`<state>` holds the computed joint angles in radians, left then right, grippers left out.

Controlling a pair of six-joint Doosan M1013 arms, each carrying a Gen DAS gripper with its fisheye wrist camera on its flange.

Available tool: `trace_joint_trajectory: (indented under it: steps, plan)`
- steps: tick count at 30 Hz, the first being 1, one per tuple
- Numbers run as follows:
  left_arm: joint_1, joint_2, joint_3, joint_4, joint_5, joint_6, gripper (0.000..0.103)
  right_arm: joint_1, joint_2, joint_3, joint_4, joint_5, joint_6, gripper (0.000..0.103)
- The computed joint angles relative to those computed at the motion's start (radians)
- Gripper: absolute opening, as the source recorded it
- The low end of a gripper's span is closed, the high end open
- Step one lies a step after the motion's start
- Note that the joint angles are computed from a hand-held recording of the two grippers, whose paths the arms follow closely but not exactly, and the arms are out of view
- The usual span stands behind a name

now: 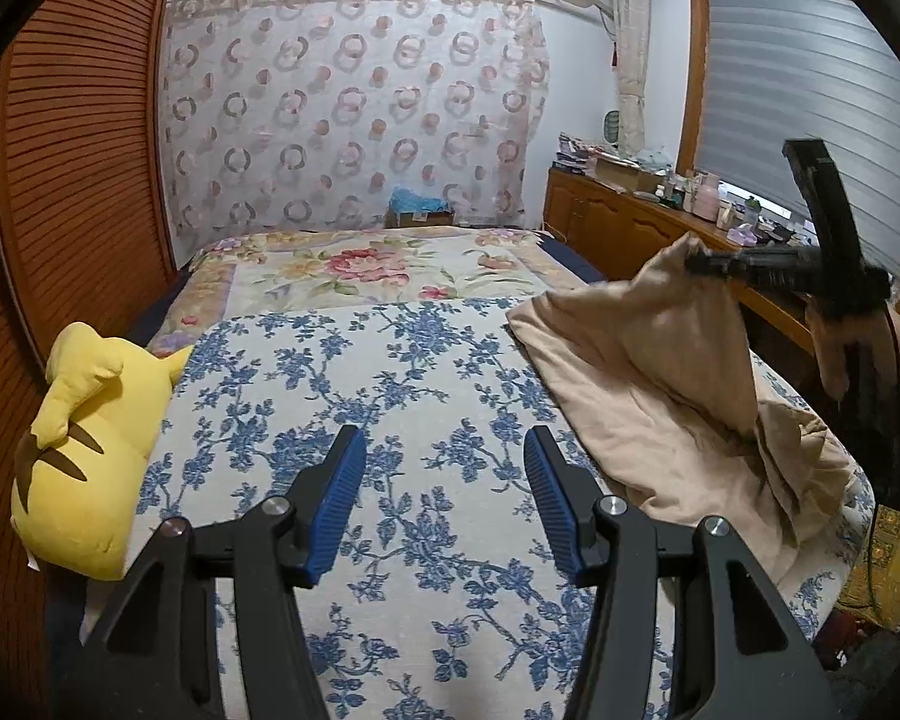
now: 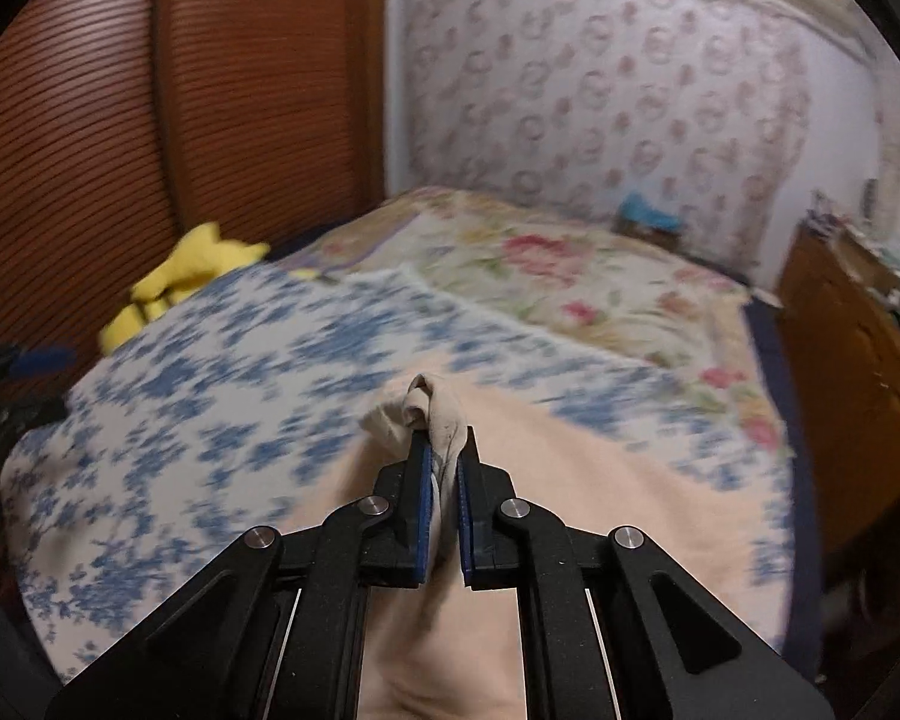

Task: Fold small clothes

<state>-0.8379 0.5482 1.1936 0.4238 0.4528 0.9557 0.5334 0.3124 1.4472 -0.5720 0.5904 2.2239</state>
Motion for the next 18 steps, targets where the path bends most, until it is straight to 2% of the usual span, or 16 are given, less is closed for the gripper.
trace_joint_trajectory:
  steps: [6,11,18]
  plan:
    - [-0.003,0.009,-0.012,-0.049,0.01,0.054,0.054,-0.056,-0.017,0.009,-0.074,0.078,0.069,0.004]
    - [-0.008,0.016,-0.019,-0.087,0.016,0.092,0.054,-0.091,0.003,0.006,-0.122,0.162,0.134,0.004]
    - [-0.014,0.03,-0.035,-0.159,0.029,0.171,0.054,-0.108,0.03,0.003,-0.165,0.239,0.207,0.004]
